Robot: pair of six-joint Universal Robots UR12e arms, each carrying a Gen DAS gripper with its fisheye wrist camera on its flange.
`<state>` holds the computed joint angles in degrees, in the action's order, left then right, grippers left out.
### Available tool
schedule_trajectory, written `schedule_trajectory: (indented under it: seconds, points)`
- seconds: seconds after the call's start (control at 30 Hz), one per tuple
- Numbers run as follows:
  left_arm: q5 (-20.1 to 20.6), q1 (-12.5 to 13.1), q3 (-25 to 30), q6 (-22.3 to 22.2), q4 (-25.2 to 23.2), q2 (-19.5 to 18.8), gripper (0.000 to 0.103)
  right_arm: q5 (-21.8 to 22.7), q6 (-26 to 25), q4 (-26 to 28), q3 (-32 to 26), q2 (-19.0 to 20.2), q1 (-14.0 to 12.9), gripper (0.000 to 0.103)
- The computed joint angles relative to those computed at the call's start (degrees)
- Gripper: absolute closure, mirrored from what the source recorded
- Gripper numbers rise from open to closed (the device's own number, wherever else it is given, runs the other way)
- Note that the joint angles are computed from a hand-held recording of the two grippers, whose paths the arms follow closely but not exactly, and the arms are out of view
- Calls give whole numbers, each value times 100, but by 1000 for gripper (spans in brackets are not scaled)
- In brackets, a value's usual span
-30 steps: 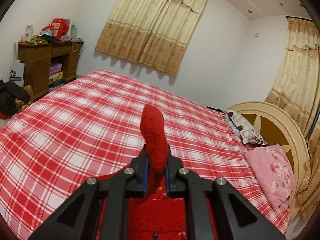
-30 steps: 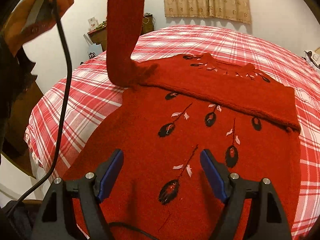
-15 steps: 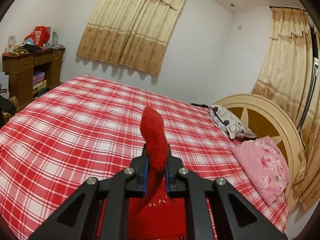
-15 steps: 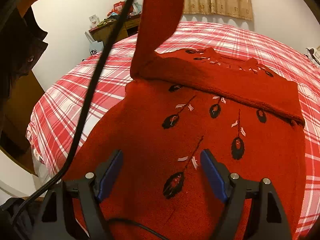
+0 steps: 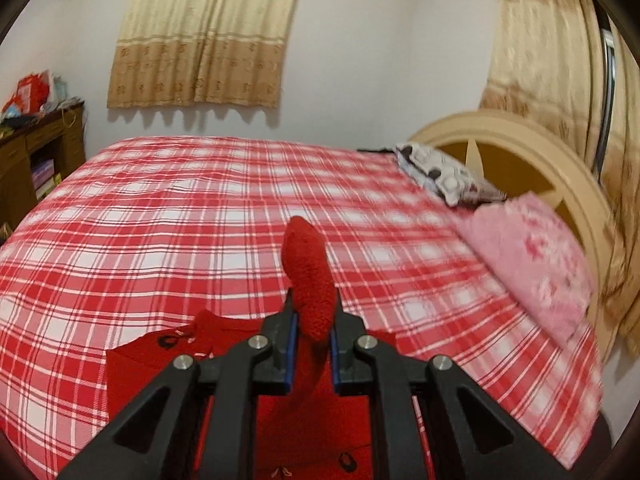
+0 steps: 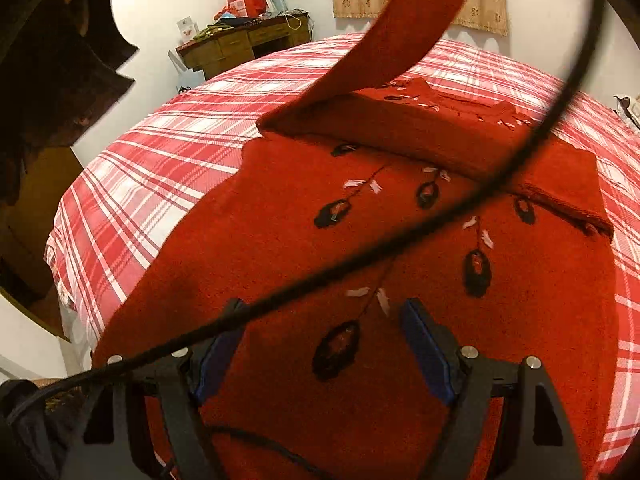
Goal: Fold small clothes
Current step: 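Lower the sleeve onto the sweater and open the left tool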
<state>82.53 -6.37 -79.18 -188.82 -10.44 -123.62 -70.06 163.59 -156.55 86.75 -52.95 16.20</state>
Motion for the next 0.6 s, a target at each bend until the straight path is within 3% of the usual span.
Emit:
schedule_trajectory:
  seconds: [0.13, 0.23, 0.37, 0.5, 0.6]
  points:
    - [28, -91, 169, 171, -292, -166, 90, 510, 328, 213, -49, 11, -179, 23]
    - [-287, -116, 268, 255, -636, -261, 88, 648, 358, 251, -47, 16, -222, 20]
    - [-917, -68, 302, 283, -1099, -273, 71, 511, 190, 88, 23, 7, -175, 18]
    - [-963, -34, 35, 429, -797, -141, 46, 516, 88, 76, 25, 11, -177, 18]
    - [-770, 13, -267, 751, -574, 18, 39, 611, 45, 150, 13, 4, -209, 18]
